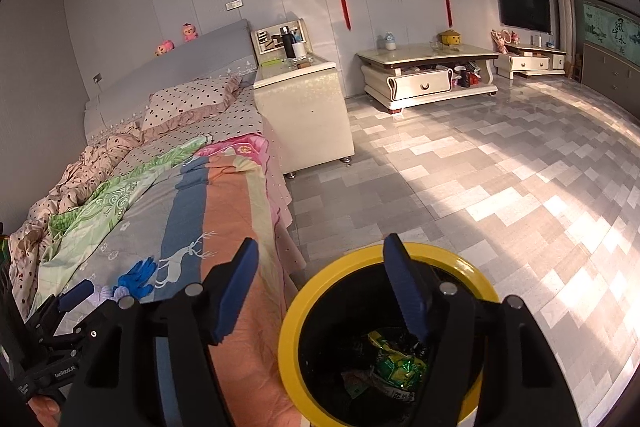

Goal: Collect trash
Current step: 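Move both tools back over the bed toward the orange peel and lilac sock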

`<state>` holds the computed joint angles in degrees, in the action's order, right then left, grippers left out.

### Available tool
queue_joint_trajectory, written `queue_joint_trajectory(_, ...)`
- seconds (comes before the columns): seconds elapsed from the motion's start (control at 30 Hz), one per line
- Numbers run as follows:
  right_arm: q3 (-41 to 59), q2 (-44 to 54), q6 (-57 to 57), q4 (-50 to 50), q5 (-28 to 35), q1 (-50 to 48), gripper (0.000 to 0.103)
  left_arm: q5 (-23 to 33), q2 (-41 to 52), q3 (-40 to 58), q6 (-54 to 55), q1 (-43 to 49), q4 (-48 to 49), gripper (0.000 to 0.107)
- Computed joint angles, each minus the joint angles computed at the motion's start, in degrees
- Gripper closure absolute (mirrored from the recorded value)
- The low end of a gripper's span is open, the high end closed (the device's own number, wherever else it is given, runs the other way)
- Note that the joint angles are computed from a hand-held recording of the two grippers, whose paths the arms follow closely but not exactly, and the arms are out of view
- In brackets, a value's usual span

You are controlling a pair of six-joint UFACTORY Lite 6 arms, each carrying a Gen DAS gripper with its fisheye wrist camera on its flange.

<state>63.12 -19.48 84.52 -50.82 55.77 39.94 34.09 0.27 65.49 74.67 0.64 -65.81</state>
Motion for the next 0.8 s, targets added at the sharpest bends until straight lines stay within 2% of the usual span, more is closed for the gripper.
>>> queue_joint_trajectory(0.2,9.7,11.0,0.9,-1.2,-0.2,4.7,0.040,5.9,0.9,0.9,5.4,11.9,-1.1,0.018)
queue_joint_trajectory(0.4,20.6,22.2,-1.4,0.2,-3.0,6.6,0.040,10.9,4.3,3.4,10.1,23.0,-1.5,0.018)
queue_joint_trajectory(0.8,52.2,49.8,-13.5,8.6,-4.9,9.0,0.040,16.2,14.9,10.1,16.8,39.1,-0.7,0.018)
